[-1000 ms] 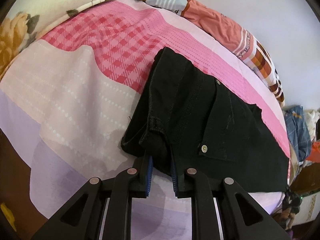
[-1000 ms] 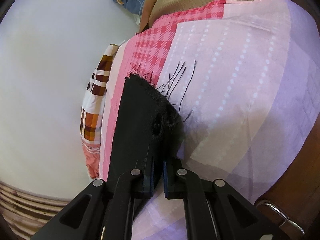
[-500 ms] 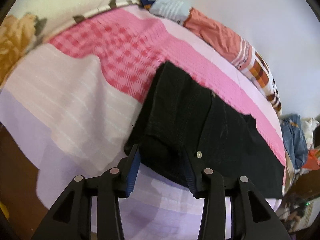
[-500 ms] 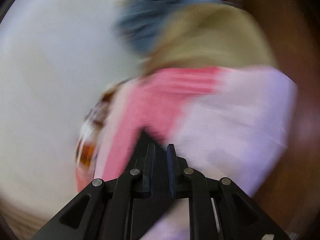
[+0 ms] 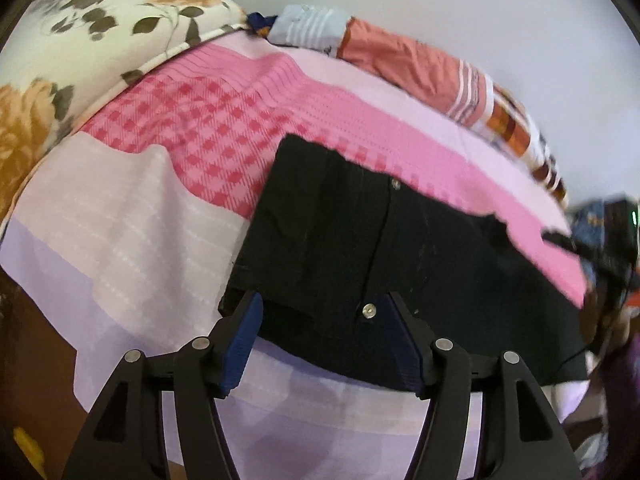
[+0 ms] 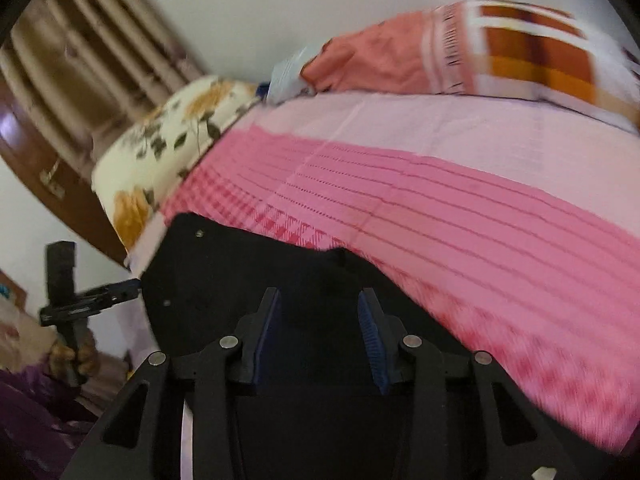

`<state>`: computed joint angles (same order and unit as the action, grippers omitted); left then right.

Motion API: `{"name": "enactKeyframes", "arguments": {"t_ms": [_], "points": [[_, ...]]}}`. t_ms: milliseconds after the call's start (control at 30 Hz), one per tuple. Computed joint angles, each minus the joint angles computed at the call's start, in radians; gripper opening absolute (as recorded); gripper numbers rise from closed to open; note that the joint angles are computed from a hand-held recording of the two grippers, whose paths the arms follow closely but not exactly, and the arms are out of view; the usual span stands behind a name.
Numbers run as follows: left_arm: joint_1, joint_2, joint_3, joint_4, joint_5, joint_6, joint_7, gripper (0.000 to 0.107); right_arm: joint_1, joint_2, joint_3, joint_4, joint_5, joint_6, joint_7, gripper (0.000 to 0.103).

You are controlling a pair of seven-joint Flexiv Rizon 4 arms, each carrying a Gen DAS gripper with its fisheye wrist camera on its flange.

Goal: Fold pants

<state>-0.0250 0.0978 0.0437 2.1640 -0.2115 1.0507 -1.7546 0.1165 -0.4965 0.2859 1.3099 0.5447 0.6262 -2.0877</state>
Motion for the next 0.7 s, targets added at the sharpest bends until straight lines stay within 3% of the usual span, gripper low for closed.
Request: {"name": "enactKeyframes", "arguments": {"t_ms": [200, 300, 433, 700], "points": [[0.012, -0.022, -0.013, -0.029, 0.107, 0.007, -0.043, 0.063, 0.062, -0.108, -0.030, -0.090, -0.127, -0.072, 0.033, 0.038], [0.011, -0.044, -0.017, -0.042, 0.136, 0.021, -0.062, 0.068, 0.034, -0.136, 0.003, -0.128, -0.103, -0.126, 0.000, 0.037], [0.008, -0.068, -0.017, -0.060, 0.167, 0.030, -0.077, 0.071, 0.033, -0.141, 0.022, -0.152, -0.102, -0.193, -0.076, 0.017], [-0.004, -0.096, -0.014, -0.074, 0.197, 0.041, -0.079, 0.079, 0.050, -0.151, 0.009, -0.141, -0.077, -0.093, -0.060, 0.009]]}}
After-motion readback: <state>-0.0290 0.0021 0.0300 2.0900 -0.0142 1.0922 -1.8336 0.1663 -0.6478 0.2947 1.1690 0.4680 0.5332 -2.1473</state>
